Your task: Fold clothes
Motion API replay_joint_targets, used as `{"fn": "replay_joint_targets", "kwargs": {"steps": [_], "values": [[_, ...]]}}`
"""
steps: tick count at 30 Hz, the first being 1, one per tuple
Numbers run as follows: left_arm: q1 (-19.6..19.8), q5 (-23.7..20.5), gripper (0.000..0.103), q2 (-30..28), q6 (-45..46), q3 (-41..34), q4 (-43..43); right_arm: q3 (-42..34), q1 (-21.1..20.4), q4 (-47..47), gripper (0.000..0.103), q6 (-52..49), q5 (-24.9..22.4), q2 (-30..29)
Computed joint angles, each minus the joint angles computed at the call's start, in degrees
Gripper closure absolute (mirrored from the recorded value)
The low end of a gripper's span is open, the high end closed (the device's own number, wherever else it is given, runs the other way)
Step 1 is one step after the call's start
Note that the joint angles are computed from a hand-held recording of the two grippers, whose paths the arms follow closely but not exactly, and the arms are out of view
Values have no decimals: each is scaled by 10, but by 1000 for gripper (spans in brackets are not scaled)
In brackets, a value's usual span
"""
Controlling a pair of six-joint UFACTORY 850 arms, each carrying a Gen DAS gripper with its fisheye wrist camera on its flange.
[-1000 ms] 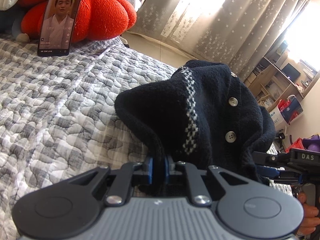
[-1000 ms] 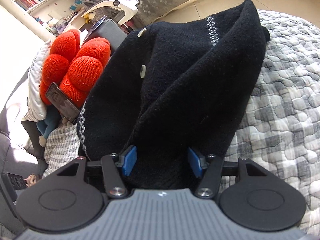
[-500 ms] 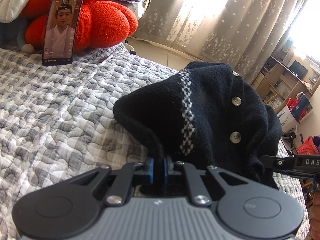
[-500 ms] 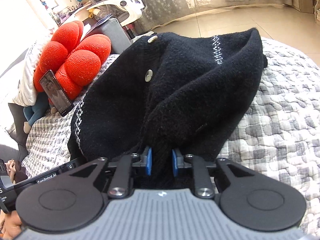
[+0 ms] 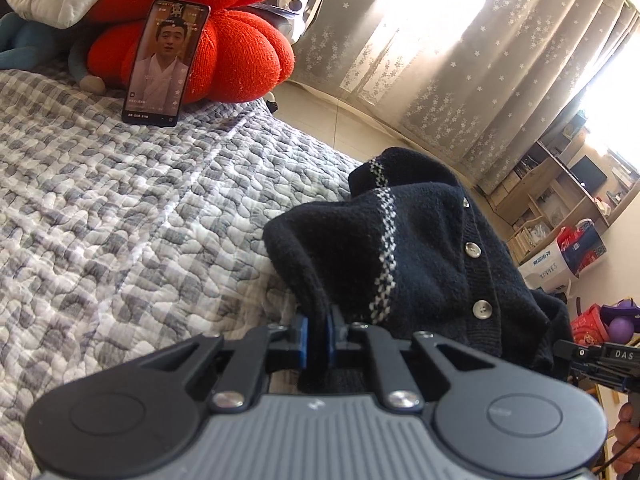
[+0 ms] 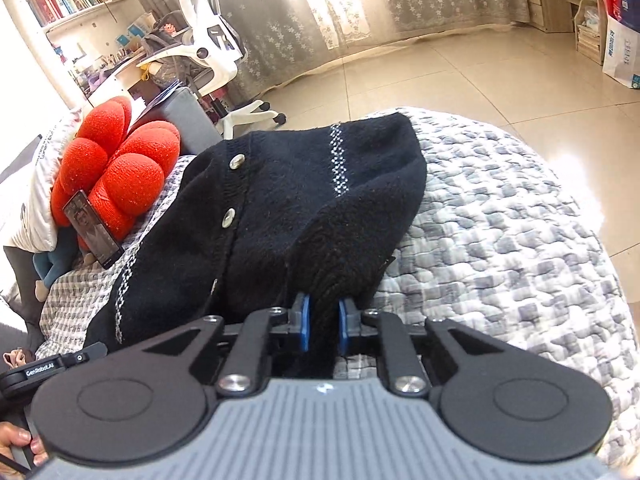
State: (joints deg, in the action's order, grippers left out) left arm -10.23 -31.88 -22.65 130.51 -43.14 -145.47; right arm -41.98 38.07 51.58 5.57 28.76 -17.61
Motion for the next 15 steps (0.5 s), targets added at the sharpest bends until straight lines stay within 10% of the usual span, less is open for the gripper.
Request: {"fn": "replay_joint_targets", "kwargs": {"steps": [15], "values": [[-36,65,94,108,-36,77,134,77,33,157,87,-181,-36,95]]}}
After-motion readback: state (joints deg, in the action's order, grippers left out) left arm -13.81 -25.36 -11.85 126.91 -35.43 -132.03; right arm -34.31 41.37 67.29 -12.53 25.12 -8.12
